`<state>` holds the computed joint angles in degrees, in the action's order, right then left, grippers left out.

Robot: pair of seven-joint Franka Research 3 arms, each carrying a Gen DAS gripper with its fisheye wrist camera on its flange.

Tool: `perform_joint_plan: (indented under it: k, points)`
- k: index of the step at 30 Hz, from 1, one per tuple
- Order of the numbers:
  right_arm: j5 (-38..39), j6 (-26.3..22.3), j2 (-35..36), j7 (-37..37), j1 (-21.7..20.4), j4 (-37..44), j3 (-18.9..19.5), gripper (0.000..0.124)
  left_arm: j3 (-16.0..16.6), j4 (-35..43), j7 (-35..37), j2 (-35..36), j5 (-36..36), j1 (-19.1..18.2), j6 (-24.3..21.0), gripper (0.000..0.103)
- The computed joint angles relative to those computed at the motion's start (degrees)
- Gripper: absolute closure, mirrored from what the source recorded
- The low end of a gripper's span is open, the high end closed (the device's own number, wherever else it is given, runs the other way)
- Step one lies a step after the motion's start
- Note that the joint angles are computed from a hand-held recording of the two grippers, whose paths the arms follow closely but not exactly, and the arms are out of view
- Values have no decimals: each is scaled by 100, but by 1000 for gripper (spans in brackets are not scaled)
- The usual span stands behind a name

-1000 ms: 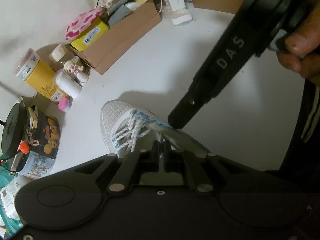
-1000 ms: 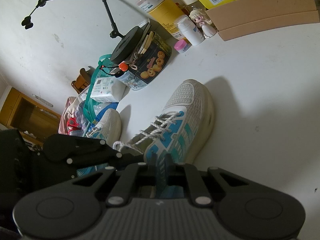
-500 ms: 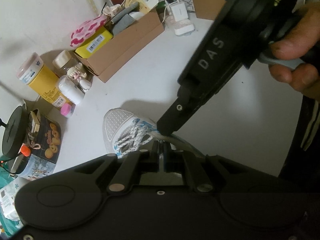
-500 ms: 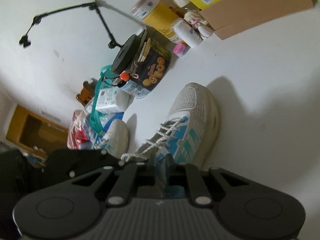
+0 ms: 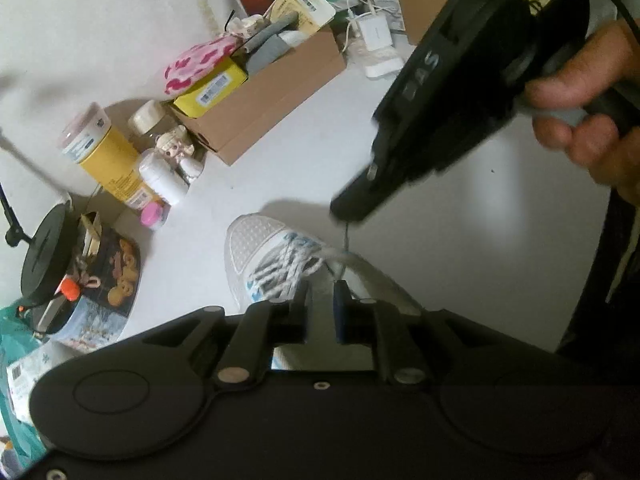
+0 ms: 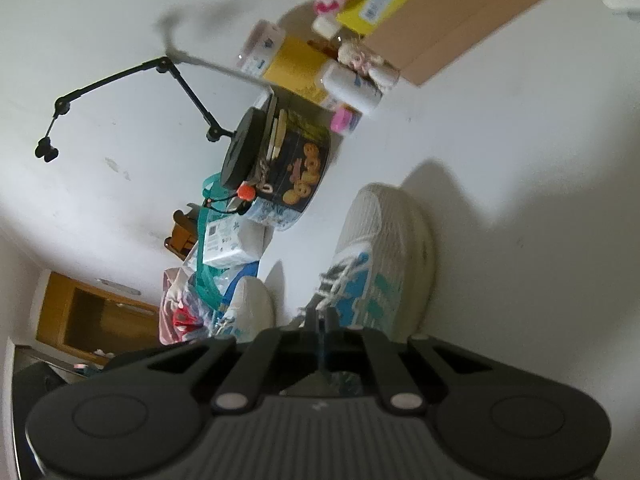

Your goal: Lace up shoes with both hands

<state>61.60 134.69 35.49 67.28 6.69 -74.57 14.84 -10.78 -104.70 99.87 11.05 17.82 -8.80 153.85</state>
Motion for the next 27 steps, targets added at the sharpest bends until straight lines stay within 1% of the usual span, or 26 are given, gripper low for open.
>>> perform_joint_plan:
  k: [4,7,8,9,11,13,19,27]
  points:
    - [71,280,-235,-164,-79,-248,-65,121,-39,-193,126,-182,-181,49,-62,94]
    - [144,508,-390,-205,-140,-414,-140,121,-14,-254,92,-214,-132,29,-137,93]
    - [156,584,-437,-211,-160,-459,-169,121,-3,-276,57,-223,-98,21,-157,92]
    - [167,660,-481,-215,-180,-500,-198,121,7,-299,17,-232,-63,14,-170,87]
    - [181,812,-561,-220,-221,-573,-251,121,20,-342,-57,-251,-3,5,-173,82]
    - [231,1031,-652,-311,-283,-711,-302,121,18,-383,-81,-273,-7,13,-161,82]
    - [177,1573,-863,-291,-410,-929,-467,121,32,-428,-190,-293,67,14,-210,82]
    - [99,1975,-1123,-317,-548,-1244,-572,121,26,-409,-212,-271,112,13,-242,80]
